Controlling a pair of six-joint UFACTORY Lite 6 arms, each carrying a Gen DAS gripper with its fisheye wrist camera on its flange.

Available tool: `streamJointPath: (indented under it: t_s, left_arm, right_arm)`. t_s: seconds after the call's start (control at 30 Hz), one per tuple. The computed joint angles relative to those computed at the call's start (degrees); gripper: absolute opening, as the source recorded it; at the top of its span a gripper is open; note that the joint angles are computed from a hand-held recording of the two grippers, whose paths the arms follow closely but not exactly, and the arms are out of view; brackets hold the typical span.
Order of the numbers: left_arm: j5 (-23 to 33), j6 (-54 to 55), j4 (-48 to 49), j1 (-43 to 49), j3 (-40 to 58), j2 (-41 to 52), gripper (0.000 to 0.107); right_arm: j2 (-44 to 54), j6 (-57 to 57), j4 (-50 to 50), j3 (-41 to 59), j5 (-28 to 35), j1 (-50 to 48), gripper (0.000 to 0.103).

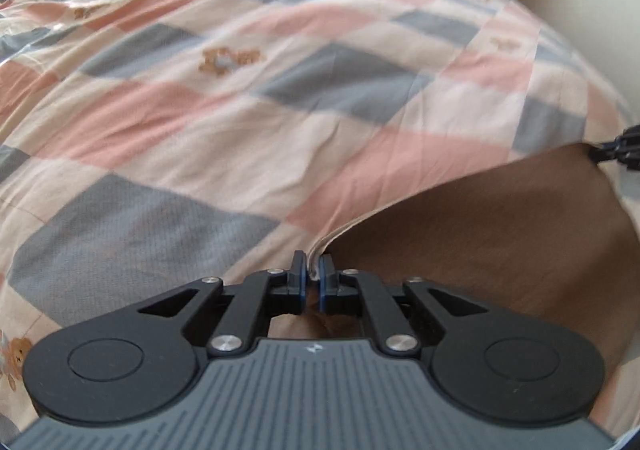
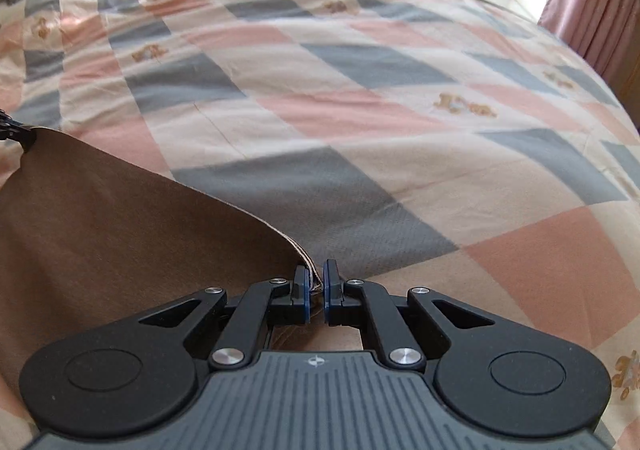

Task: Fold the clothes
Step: 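Lift the hem and fold it toward the collar with both grippers, then release the folded shirt and smooth it with both open grippers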

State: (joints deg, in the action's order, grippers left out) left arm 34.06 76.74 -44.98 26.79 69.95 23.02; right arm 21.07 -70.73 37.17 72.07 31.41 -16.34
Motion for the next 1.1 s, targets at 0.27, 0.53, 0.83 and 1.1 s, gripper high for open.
streamJointPath:
  t_s: [0.27, 0.53, 0.83, 1.1]
  left_arm:
    - [0.3, -7.0, -2.0, 1.1, -1.7, -5.9, 0.022]
    - [-9.4, 0.9, -8.1, -3.6, -9.0, -5.0, 0.025]
    - [4.4, 0.2, 0.0, 3.6, -28.5, -37.1, 0.016]
    - [9.8, 3.1, 10.4, 10.9, -53.9, -62.5, 0.014]
  right_arm:
    - [-9.2, 9.6, -2.2, -10.6, -15.0, 4.6, 0.053]
    - [-7.3, 0.8, 5.0, -15.4, -21.0, 11.2, 0.050]
    - [-35.3, 14.5, 0.0, -33.7, -16.8, 7.9, 0.057]
    - [-73.8, 53.0, -31.3, -60.7, 0.2, 24.5, 0.051]
